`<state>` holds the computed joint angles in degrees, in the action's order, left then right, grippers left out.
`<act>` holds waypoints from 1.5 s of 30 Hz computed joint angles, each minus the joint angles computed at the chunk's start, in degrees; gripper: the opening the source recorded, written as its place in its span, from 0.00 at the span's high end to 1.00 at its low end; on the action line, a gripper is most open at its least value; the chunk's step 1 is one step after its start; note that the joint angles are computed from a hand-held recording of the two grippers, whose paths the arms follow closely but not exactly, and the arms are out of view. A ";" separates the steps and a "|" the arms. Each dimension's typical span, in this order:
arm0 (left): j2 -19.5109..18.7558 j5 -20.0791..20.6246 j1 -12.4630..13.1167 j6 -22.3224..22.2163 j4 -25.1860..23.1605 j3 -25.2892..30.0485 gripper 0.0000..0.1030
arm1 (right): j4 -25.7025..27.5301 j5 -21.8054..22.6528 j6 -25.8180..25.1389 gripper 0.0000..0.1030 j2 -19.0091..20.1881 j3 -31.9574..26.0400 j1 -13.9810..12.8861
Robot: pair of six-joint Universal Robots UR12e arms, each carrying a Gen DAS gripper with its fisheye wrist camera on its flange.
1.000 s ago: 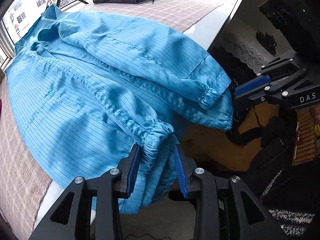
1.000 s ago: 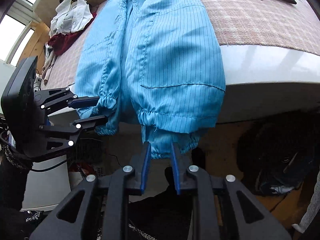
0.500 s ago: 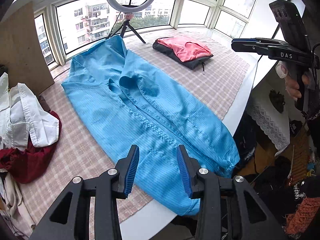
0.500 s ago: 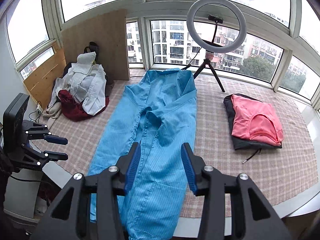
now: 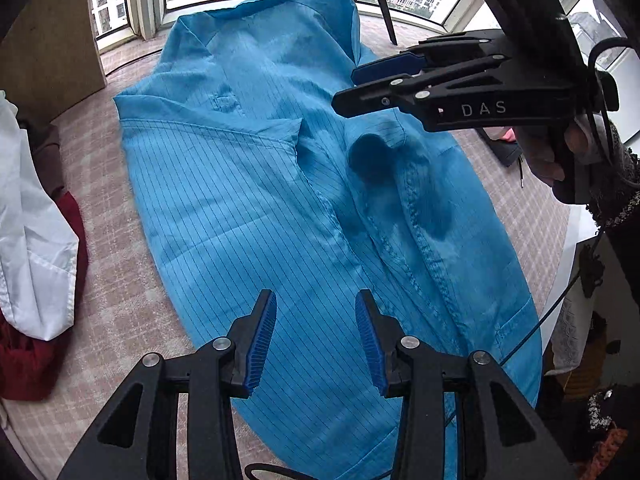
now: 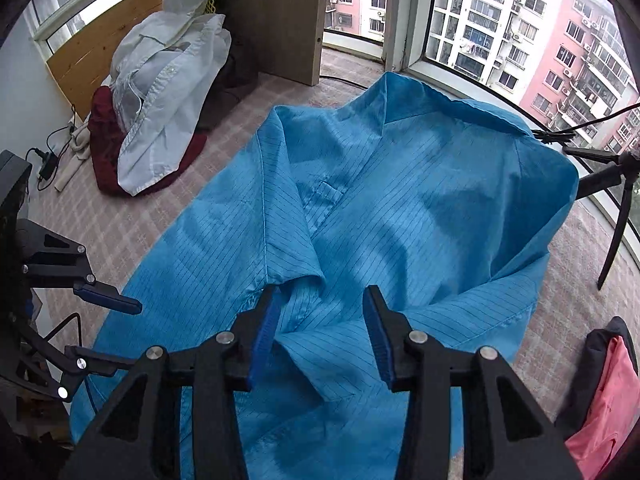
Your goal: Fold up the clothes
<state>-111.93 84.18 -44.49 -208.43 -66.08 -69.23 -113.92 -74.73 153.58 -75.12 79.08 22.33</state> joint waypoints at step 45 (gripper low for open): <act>-14.98 -5.71 1.52 21.59 -1.95 20.45 0.46 | -5.43 5.99 11.61 0.71 -5.59 8.91 -9.76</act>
